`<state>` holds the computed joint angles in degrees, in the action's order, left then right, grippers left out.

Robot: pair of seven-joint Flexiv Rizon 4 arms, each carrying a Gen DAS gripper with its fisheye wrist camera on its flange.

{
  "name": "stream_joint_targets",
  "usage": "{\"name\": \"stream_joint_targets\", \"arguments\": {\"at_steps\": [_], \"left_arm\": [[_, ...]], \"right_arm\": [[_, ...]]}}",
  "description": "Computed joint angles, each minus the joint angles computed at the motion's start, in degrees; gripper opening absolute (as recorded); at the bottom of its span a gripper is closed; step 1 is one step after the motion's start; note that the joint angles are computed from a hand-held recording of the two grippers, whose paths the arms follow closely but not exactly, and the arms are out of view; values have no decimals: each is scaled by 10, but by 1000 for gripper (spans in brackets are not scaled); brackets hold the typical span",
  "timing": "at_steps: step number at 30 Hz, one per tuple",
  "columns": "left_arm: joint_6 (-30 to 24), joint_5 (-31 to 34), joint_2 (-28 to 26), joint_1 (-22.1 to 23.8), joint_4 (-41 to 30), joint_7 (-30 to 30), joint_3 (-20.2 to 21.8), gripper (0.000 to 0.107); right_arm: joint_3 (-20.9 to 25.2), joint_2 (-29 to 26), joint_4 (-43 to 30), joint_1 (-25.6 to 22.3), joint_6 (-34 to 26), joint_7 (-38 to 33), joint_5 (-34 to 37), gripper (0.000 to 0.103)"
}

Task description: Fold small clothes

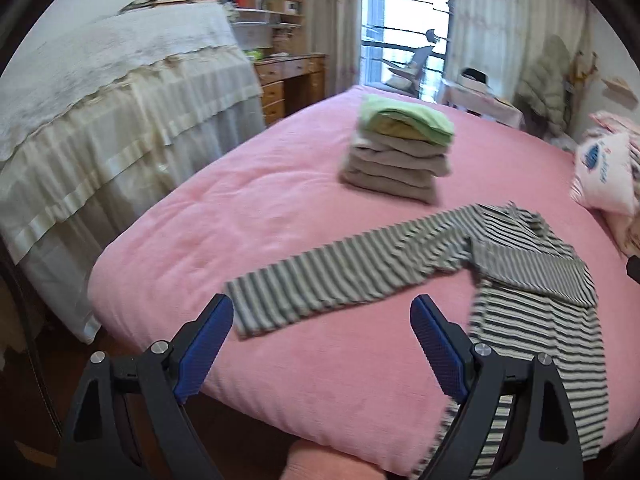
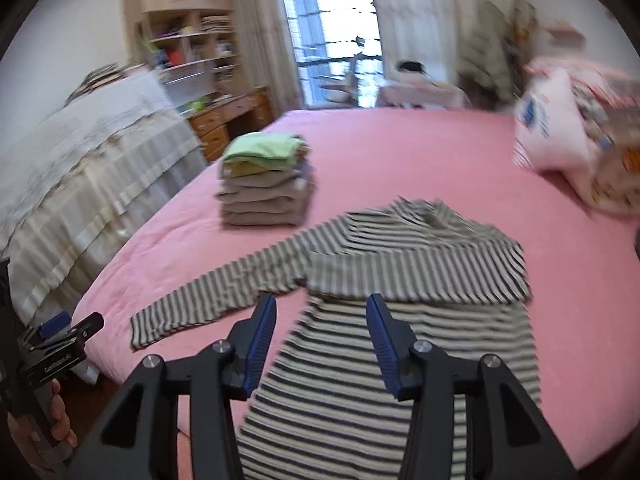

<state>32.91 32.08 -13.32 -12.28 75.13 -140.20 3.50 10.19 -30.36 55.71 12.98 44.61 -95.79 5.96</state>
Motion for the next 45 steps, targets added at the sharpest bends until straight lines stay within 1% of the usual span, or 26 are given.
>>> {"name": "stream_joint_targets", "arguments": {"at_steps": [2, 4, 6, 8, 9, 10, 11, 12, 14, 15, 17, 19, 21, 24, 27, 30, 31, 32, 33, 34, 35, 37, 38, 40, 42, 45], "left_arm": [[20, -11, 15, 12, 36, -12, 9, 89], [50, -30, 25, 29, 73, -26, 13, 89], [88, -62, 31, 50, 114, -41, 17, 89], [132, -106, 33, 71, 156, -49, 18, 89], [164, -136, 33, 84, 182, -51, 19, 89], [183, -151, 29, 88, 195, -56, 18, 89], [215, -184, 25, 99, 219, -55, 16, 89], [233, -205, 19, 103, 230, -55, 15, 89], [289, -278, 3, 120, 266, -34, 4, 89], [308, -301, -3, 122, 277, -27, 1, 89], [357, -368, -20, 133, 302, 4, -15, 83], [390, -420, -37, 138, 312, 33, -29, 82], [417, -452, -51, 136, 315, 47, -33, 81], [441, -484, -76, 132, 303, 62, -34, 81], [455, -505, -100, 131, 286, 68, -32, 77], [458, -518, -122, 130, 267, 69, -27, 63], [457, -520, -125, 132, 264, 73, -27, 55], [452, -517, -133, 128, 254, 72, -21, 45], [447, -513, -140, 125, 244, 69, -13, 38], [442, -507, -146, 121, 234, 64, -5, 21], [441, -504, -148, 120, 231, 61, 0, 9], [446, -493, -149, 113, 227, 50, 14, 7], [445, -477, -151, 102, 219, 38, 33, 7], [424, -432, -153, 75, 192, 12, 75, 6], [405, -386, -156, 58, 161, -8, 104, 6], [393, -341, -159, 53, 122, -23, 115, 6]], "right_arm": [[5, -11, -9, 14, 1, -12, -7, 47], [2, -28, -22, 38, 3, -24, -27, 47], [1, -47, -36, 56, -6, -32, -43, 47], [3, -62, -49, 68, -14, -40, -48, 47], [4, -73, -55, 76, -16, -48, -53, 47], [4, -79, -57, 81, -16, -53, -55, 47], [3, -86, -58, 87, -16, -60, -61, 47], [2, -92, -58, 93, -17, -66, -65, 47], [3, -104, -60, 101, -24, -79, -71, 47], [2, -110, -64, 104, -28, -83, -74, 47], [-1, -123, -70, 110, -37, -91, -80, 47], [-3, -134, -76, 115, -46, -93, -84, 47], [-2, -150, -93, 115, -61, -96, -82, 47], [-3, -171, -122, 115, -85, -94, -78, 47], [-7, -192, -152, 116, -108, -86, -73, 47], [-7, -210, -182, 116, -131, -83, -67, 47], [-8, -214, -189, 116, -136, -83, -65, 47], [-9, -219, -196, 117, -143, -83, -64, 47], [-10, -224, -204, 117, -149, -84, -62, 47], [-10, -227, -210, 117, -155, -85, -61, 47], [-11, -230, -216, 117, -160, -87, -59, 47], [-10, -234, -225, 116, -169, -91, -54, 47], [-10, -235, -228, 116, -172, -93, -51, 47], [-9, -238, -233, 115, -176, -97, -46, 47], [-9, -241, -242, 115, -182, -98, -42, 47], [-10, -248, -260, 114, -190, -99, -37, 47]]}}
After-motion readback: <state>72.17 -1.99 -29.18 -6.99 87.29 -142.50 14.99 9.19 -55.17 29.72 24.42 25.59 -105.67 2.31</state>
